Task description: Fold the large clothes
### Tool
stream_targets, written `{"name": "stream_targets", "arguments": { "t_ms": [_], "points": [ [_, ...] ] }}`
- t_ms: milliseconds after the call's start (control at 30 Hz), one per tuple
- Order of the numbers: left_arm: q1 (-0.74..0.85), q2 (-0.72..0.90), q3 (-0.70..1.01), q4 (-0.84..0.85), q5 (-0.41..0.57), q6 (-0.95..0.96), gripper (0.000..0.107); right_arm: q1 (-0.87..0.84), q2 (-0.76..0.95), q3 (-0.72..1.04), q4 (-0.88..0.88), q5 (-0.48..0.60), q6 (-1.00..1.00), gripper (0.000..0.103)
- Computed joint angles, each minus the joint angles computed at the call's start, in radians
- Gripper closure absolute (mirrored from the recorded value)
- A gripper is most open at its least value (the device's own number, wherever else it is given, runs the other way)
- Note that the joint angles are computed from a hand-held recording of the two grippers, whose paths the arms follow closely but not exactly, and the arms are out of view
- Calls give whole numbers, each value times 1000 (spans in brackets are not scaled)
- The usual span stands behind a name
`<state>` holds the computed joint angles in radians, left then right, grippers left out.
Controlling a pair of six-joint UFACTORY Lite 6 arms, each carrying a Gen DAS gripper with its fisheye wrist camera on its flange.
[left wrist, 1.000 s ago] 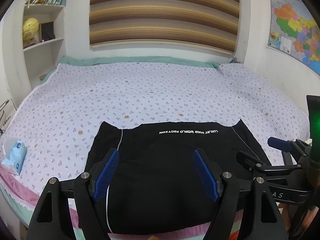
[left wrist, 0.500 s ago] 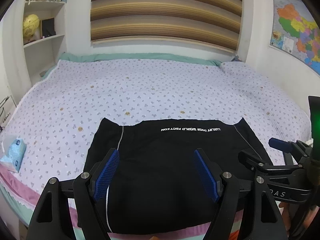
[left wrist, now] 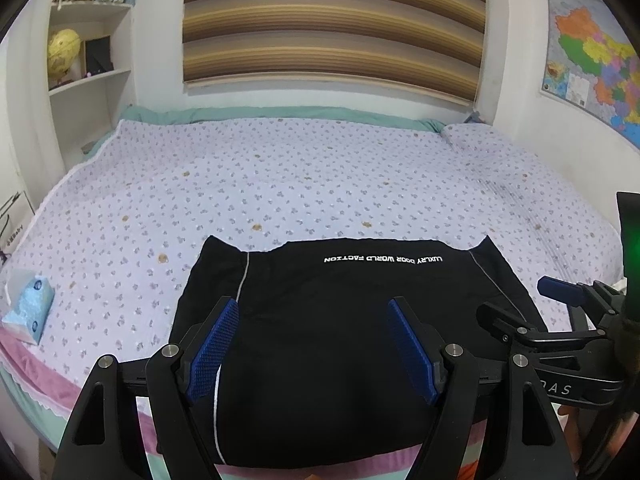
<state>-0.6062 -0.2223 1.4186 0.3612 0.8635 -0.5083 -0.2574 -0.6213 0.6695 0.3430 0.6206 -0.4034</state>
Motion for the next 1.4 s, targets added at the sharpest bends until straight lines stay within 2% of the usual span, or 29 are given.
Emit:
{"name": "stream_targets", "arguments": {
  "t_ms": [1133, 1300, 1400],
  "points": [
    [-49, 4, -2, 51, 23, -61, 29, -45, 7, 4, 64, 30, -118, 7],
    [-63, 8, -7, 82, 24, -89, 29, -46, 1, -7, 63, 30, -117, 7],
    [-95, -8, -31, 164, 19, -147, 29, -51, 3, -11, 69, 30, -125, 7]
  ]
}}
